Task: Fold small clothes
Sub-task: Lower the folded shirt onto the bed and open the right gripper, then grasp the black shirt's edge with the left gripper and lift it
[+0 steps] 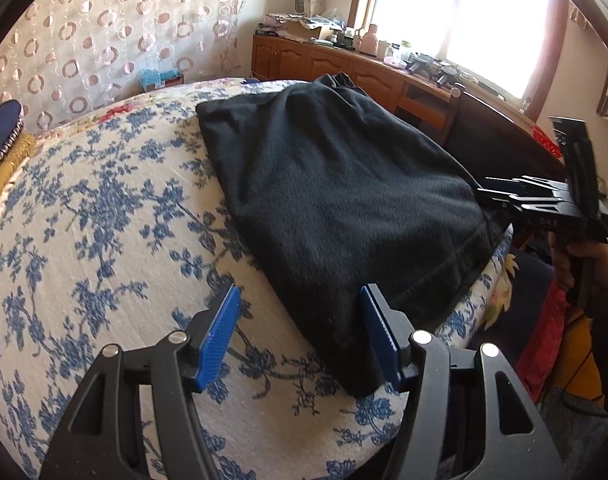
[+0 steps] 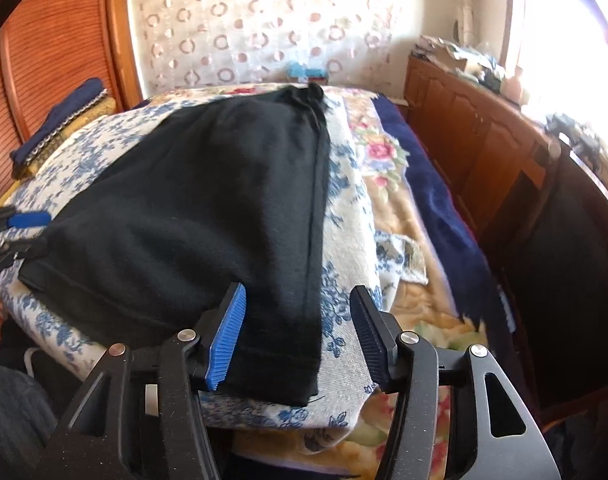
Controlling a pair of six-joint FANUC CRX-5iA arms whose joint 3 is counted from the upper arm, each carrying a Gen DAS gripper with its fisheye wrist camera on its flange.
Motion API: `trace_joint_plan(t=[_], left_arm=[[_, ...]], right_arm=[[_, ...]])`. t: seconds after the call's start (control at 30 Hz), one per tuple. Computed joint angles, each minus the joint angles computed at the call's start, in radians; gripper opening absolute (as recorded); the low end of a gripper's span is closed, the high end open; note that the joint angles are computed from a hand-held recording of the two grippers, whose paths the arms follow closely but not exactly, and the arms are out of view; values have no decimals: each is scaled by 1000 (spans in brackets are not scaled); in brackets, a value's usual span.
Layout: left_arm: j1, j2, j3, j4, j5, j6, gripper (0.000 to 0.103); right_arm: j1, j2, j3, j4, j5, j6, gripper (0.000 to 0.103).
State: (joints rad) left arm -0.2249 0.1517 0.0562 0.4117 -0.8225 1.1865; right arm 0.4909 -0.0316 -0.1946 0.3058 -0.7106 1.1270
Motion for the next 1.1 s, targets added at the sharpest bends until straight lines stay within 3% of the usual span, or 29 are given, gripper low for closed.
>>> trace_joint_plan(t=[0.1,0.27,0.6,0.73,0.77,0.8,0.87,1.0,1.1], left_arm=[[3,-2,-17,37,-4,-22,60],[7,0,-33,84,-8,-49,46],[5,5,-28,85,-6,-48,46],[11,14,-38,145,-13,-99,43],[14,20,-44,186,-23,-133,30],[13,24,-39,186,-29,-135,27],[11,28,-28,182,-30,-140,7],[9,7,-35,237,13,-187,5],[11,-16,-11,275,55,-203,4]], right_arm=[[-29,4,23,-93,-1,44,57],[-47,-1,38,-169,0,80,58],[-53,7,92,-275,-65,186,58],[-46,17,117,-309,-98,233,34],[-42,20,120,-307,-99,245,18],[-48,25,136,-346,-108,282,14],[-49,22,137,-362,-94,287,10],[-50,-10,127,-391,-31,305,7],[-33,-42,126,-344,36,273,7]])
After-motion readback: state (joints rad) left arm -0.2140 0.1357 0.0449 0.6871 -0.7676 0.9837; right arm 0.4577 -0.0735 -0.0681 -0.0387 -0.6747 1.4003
